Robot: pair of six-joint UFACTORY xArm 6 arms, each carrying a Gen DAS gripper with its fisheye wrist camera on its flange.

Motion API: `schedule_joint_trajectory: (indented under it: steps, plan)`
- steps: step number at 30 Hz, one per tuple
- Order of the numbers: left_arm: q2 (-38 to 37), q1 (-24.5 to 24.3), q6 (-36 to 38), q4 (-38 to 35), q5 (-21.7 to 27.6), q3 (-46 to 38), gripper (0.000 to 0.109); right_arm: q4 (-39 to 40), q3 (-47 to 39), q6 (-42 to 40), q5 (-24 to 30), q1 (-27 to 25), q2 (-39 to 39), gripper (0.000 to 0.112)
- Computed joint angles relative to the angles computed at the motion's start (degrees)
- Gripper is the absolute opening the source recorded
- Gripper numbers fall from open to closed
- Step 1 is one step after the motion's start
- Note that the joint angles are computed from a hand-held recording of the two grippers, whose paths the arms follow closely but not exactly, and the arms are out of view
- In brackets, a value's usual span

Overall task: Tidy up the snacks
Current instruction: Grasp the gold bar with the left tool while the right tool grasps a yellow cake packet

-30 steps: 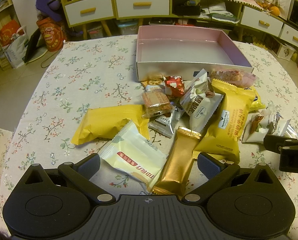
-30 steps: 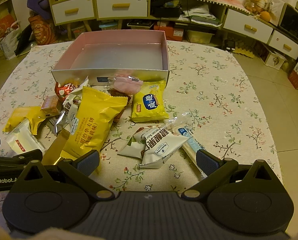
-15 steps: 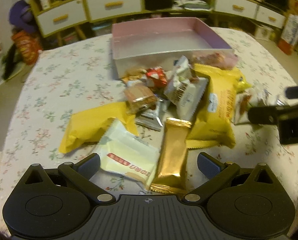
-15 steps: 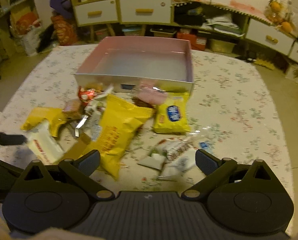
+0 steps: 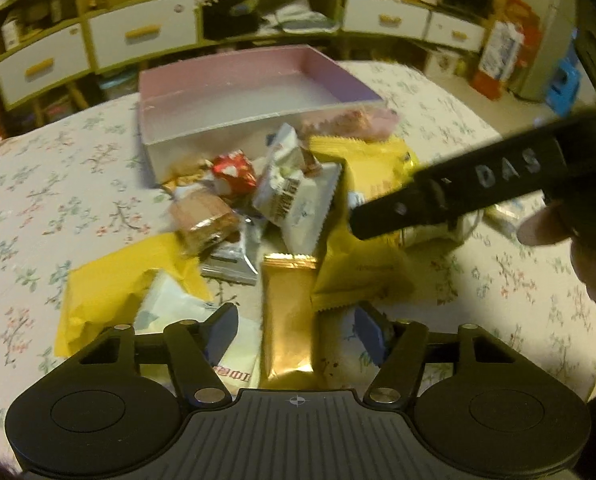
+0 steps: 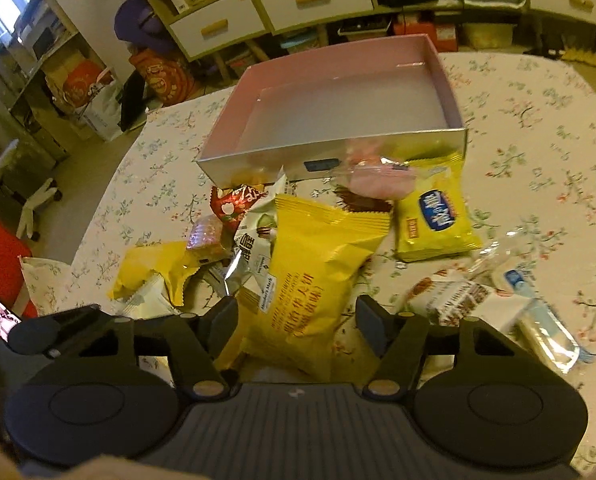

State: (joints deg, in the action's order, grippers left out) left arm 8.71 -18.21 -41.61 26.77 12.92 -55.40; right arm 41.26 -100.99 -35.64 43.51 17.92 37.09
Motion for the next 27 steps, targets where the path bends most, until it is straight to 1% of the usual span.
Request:
schedule_joint_trajectory:
  steps: [3, 4, 8, 10, 13, 16, 21, 27]
  plan:
    - [1.16, -0.3, 6.08, -6.1, -0.73, -0.21, 0.055, -1.56, -1.32, 1.96, 0.94, 0.32, 1.07, 0.06]
    - [1.41, -0.32, 6.7, -6.52, -1.16, -0.25, 0.053, -2.19, -1.55, 2.51, 1.07, 0.42, 1.28, 0.06]
    - [2.33, -0.75, 12.15, -10.99, -0.44, -1.23, 0.052, -4.76, -2.4, 4.16, 1.74, 0.49, 2.09, 0.059]
    - [3.21, -0.9, 14.14, -12.37, 0.78, -2.14, 0.052, -5.88, -2.95, 5.03, 1.93, 0.56, 2.63, 0.054]
    - [3.87, -0.65, 13.6, -10.51, 1.2, -2.65, 0.05, -5.7, -3.24, 5.62, 1.87, 0.52, 3.08, 0.049]
    - [3.61, -0.65, 13.75, -10.72, 1.3, -2.44, 0.05, -5.5, -3.06, 5.79, 1.85, 0.33, 2.78, 0.043]
    - [3.5, -0.69, 11.78, -8.9, 1.92, -2.52, 0.05, -7.36, -2.22, 6.63, 1.3, 0.12, 1.86, 0.04]
    - [3.15, -0.88, 9.58, -6.51, 2.62, -2.46, 0.051, -7.85, -0.33, 5.1, -0.95, 0.17, 0.04, 0.04]
